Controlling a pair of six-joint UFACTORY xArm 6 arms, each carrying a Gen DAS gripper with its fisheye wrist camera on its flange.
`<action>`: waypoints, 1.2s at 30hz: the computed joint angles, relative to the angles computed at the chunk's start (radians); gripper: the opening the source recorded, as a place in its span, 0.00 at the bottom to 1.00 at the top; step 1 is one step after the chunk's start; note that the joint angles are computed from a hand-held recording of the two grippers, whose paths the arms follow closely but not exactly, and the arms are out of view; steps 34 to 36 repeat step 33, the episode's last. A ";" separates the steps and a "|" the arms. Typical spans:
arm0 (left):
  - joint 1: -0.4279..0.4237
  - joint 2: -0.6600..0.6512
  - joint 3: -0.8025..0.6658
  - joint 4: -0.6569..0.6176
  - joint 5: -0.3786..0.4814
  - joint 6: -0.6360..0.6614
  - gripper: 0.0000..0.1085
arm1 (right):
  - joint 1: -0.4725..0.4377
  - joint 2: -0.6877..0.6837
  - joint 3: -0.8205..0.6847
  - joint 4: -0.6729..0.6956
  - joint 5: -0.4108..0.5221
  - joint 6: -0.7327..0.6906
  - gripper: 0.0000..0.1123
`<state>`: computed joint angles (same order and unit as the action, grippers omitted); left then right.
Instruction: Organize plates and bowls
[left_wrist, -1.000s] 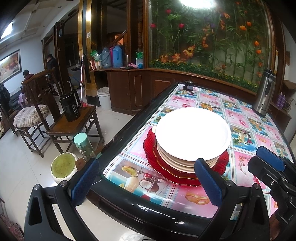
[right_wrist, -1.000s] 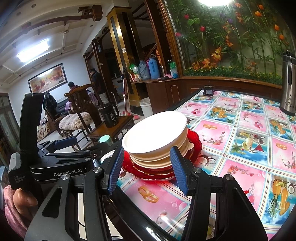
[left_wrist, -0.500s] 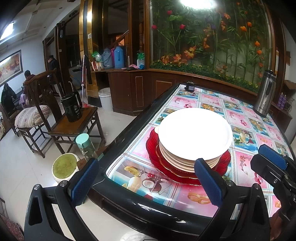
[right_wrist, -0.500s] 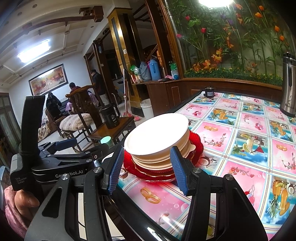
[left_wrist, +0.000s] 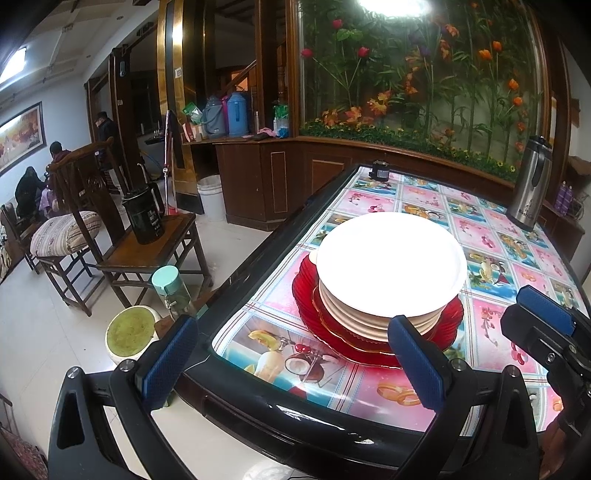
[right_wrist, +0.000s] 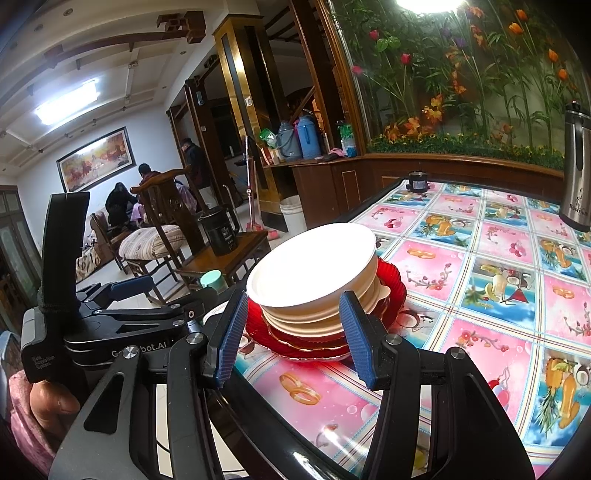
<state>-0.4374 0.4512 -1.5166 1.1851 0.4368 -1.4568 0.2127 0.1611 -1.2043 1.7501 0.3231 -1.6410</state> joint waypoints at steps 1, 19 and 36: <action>0.000 0.005 -0.006 -0.004 0.002 0.005 0.95 | 0.000 0.000 0.000 0.001 0.000 -0.001 0.46; 0.001 0.010 -0.001 -0.014 -0.007 0.003 0.95 | 0.005 -0.003 0.005 -0.003 -0.002 0.003 0.47; 0.000 0.017 -0.006 0.006 0.000 -0.007 0.94 | 0.006 0.003 0.013 0.019 -0.003 -0.019 0.46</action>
